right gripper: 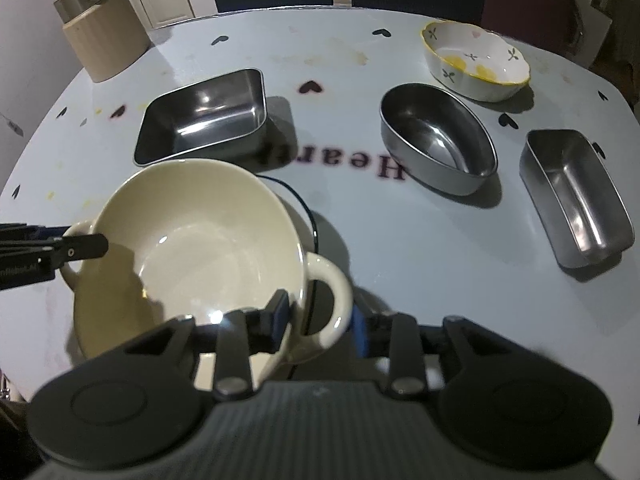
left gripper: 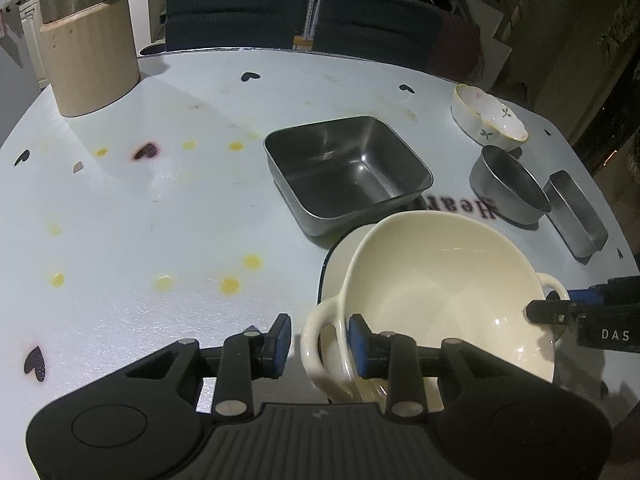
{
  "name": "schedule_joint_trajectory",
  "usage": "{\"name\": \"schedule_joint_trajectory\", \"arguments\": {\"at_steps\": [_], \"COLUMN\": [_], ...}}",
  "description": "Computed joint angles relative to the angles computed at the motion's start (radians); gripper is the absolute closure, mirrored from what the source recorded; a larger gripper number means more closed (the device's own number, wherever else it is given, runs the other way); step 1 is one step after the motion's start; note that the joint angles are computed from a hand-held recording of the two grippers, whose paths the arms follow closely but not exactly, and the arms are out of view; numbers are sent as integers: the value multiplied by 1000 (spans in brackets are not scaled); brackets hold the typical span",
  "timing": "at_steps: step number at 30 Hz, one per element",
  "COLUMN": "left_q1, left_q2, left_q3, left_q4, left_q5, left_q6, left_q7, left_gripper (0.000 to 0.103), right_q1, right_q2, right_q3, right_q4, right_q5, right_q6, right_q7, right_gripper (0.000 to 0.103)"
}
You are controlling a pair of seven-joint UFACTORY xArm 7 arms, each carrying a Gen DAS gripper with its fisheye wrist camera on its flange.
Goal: Organize plates and bowls
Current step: 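Carry the held cream bowl with the left gripper toward the steel dishes, then lower the cream bowl onto the table and open the left gripper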
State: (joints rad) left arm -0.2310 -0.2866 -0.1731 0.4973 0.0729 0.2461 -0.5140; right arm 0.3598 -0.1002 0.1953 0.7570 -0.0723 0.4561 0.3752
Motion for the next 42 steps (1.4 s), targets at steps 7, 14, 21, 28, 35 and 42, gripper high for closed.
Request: {"name": "schedule_joint_trajectory", "arguments": {"at_steps": [7,14,21,28,35,42], "left_q1": [3,2,18,8,7,18], "left_q2": [-2,-3,-7,-25,-61,-150], "left_q3": [-5,-3,-22,-24,-56,-98], "left_q4": [6,8,19,12,8,-13], "left_q5": [11,16,50,60,87,120], "left_q6": [18,23,58,78,100,115], "left_q7": [-8,-7,-39,-36,-82,-189], "left_gripper": [67,67,57,23,5,0], "right_q1": [1,0,-1,7,4,21], "right_q2": [-3,-1,-1,-6,-46,-131], "right_q3": [-1,4,2,-9,-5,-20], "right_q4": [-4,-3,-8,-17,-66,-131], "right_q5": [10,-10,-18,60,64,121], "right_q6": [-4,-6,-13,-17,-77,-109], "right_q7": [-11,10,19,-35,-37,-58], "right_gripper": [64,64,58,40,16,0]}}
